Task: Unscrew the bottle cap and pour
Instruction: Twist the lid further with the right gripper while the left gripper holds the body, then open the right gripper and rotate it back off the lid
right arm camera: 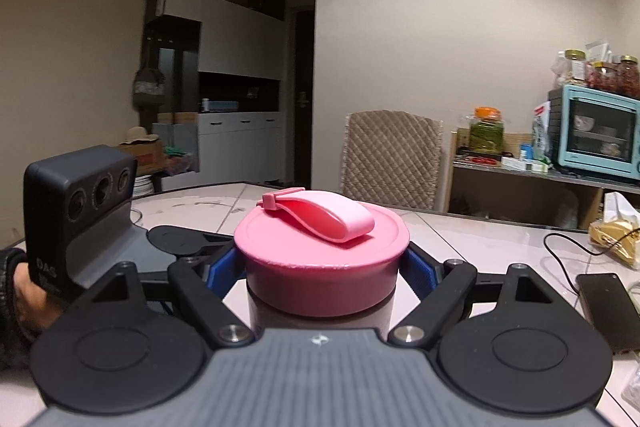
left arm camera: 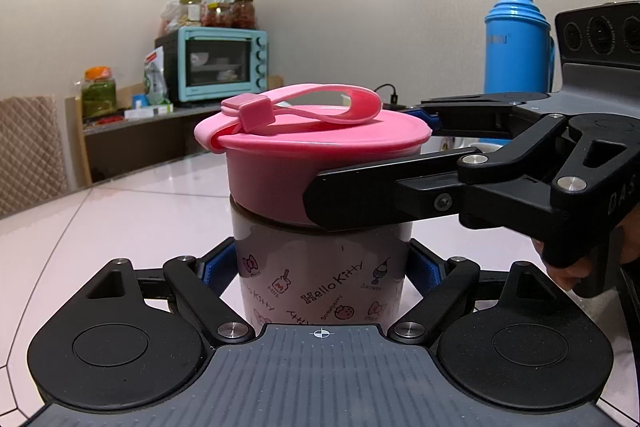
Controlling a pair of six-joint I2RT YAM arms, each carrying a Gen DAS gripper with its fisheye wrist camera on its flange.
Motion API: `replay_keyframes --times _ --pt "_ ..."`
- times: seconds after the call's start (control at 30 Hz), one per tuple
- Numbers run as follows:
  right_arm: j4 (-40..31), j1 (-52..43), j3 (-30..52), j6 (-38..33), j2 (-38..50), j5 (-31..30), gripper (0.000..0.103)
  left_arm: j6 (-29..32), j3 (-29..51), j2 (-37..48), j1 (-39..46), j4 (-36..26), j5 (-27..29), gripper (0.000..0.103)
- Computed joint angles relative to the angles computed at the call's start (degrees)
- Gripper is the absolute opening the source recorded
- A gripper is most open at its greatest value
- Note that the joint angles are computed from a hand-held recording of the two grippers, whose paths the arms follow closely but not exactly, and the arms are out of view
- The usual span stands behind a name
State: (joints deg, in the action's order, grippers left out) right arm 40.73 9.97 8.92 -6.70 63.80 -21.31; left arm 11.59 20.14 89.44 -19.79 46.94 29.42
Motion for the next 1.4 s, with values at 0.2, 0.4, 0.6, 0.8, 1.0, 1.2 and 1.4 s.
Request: replay_keyframes --times 0.2,0.4,0.6,0.8,1.0,1.2,1.4 --pt "-1.5 -5.5 1.8 -3.0 1.8 -9.5 0.085 0.0 -0.1 -0.1 0.1 0.1 0.0 0.090" --pt "-1.0 -11.2 3.7 -5.7 5.8 -20.0 0.085 0.2 0.0 0.1 0.3 0.1 0.3 0.090" --pt "-2.3 -15.1 6.0 -8.9 9.1 -27.8 0.085 0.3 0.0 0.2 0.5 0.1 0.5 0.090" --pt "-7.1 -19.1 10.5 -14.6 13.0 -36.5 0.085 0.4 0.1 0.2 0.7 0.1 0.7 0.090" --pt "-19.2 -22.2 17.0 -23.8 16.1 -43.6 0.085 0.4 0.0 0.1 0.7 0.0 0.7 0.090" --pt "-35.3 -25.0 24.9 -36.5 20.4 -49.5 0.085 0.5 0.0 0.1 0.8 0.0 0.8 0.090" --pt "-38.6 -26.1 26.0 -39.0 20.4 -50.2 0.085 0.5 0.0 0.1 0.8 0.0 0.8 0.090"
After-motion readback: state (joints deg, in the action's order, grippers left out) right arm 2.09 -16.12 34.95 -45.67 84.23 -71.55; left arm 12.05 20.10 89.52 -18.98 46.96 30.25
